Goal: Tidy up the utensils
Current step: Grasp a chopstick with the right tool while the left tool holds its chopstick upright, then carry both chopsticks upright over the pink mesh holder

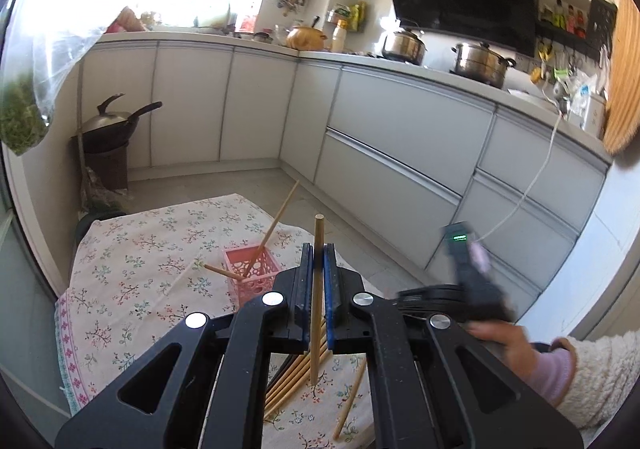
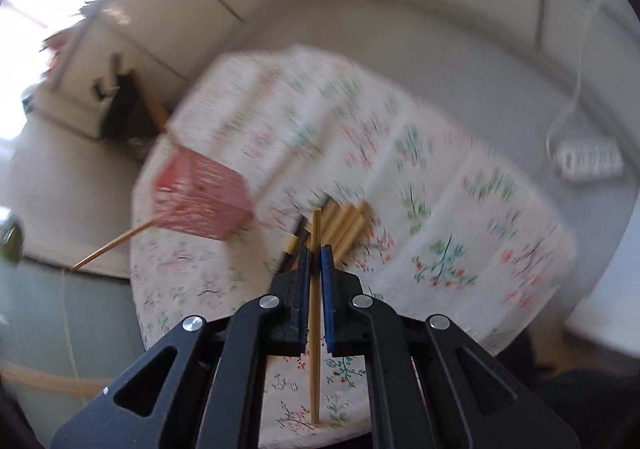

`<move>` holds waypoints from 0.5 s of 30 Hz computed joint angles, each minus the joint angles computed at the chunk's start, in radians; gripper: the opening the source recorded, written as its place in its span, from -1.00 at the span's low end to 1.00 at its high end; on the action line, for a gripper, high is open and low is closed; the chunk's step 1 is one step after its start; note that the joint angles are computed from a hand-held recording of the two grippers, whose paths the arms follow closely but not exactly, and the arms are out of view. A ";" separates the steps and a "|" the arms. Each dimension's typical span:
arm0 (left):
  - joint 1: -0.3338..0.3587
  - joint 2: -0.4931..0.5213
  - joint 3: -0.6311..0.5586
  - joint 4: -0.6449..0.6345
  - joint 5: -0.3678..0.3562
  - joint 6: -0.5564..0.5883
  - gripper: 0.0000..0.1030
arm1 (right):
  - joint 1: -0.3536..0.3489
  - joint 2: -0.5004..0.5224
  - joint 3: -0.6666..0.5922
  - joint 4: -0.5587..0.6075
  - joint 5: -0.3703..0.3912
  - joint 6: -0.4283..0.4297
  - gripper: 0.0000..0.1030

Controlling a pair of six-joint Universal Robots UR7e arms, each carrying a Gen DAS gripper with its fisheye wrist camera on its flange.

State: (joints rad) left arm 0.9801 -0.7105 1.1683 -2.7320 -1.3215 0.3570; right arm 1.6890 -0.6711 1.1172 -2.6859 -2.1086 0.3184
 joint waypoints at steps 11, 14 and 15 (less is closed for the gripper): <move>-0.019 0.092 -0.175 -0.018 0.040 -0.069 -0.91 | 0.107 -0.061 -0.034 -0.242 0.024 -0.306 -0.89; -0.023 0.153 -0.286 -0.031 0.047 -0.080 -0.91 | 0.122 -0.025 -0.137 -0.244 0.032 -0.356 -0.89; -0.025 0.174 -0.321 -0.041 0.058 -0.074 -0.91 | 0.124 -0.015 -0.161 -0.239 0.035 -0.360 -0.89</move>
